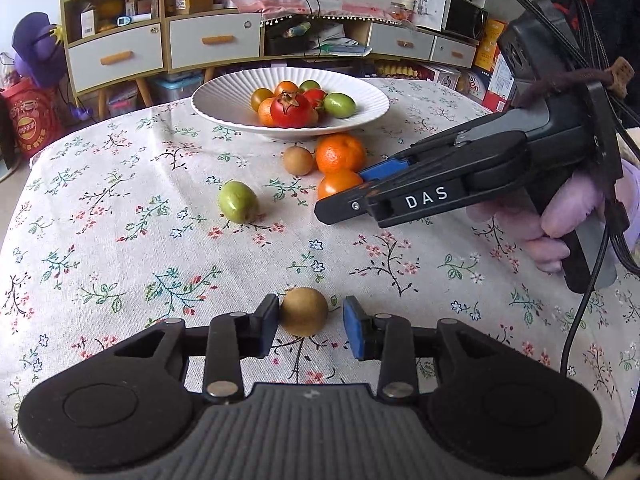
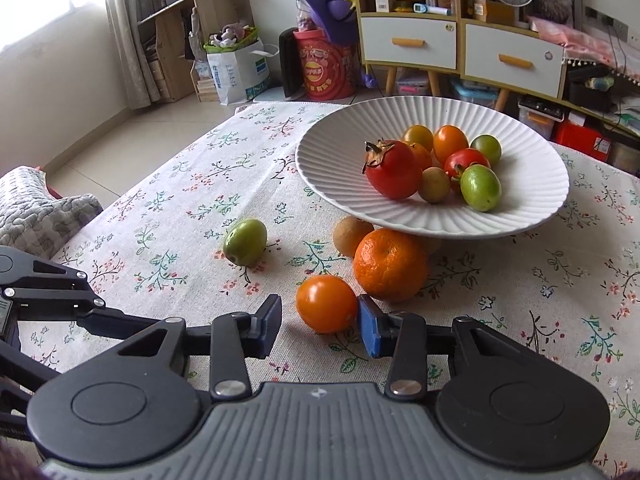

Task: Organize fruits
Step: 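Grasp the brown round fruit with the left tool while the right tool grasps the orange tomato, then carry the brown fruit and orange tomato over the white plate with both tools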

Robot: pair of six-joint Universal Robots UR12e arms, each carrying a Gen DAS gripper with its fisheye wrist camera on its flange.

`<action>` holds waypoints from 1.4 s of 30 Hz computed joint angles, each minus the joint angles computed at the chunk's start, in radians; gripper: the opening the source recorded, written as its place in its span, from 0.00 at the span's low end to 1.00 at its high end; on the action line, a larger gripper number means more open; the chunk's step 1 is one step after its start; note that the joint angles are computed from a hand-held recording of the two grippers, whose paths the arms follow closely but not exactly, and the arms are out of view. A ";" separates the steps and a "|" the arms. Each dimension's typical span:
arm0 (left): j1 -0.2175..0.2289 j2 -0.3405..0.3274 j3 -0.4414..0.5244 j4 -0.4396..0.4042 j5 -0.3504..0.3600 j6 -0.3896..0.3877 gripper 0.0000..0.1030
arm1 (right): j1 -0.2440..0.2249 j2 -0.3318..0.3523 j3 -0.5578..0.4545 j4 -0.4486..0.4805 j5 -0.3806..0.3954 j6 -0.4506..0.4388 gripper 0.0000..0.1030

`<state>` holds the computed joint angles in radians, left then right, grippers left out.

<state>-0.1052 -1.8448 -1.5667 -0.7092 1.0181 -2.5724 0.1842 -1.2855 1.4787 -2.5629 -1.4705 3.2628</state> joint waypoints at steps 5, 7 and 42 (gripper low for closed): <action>-0.002 -0.001 0.001 0.002 0.008 0.017 0.29 | -0.001 0.002 -0.003 0.002 0.000 0.002 0.28; -0.003 -0.002 0.002 0.006 0.014 0.014 0.25 | -0.004 0.002 -0.004 0.003 0.007 0.004 0.28; -0.043 -0.069 0.107 0.168 0.000 -0.242 0.24 | -0.051 0.002 -0.020 -0.149 -0.056 0.083 0.27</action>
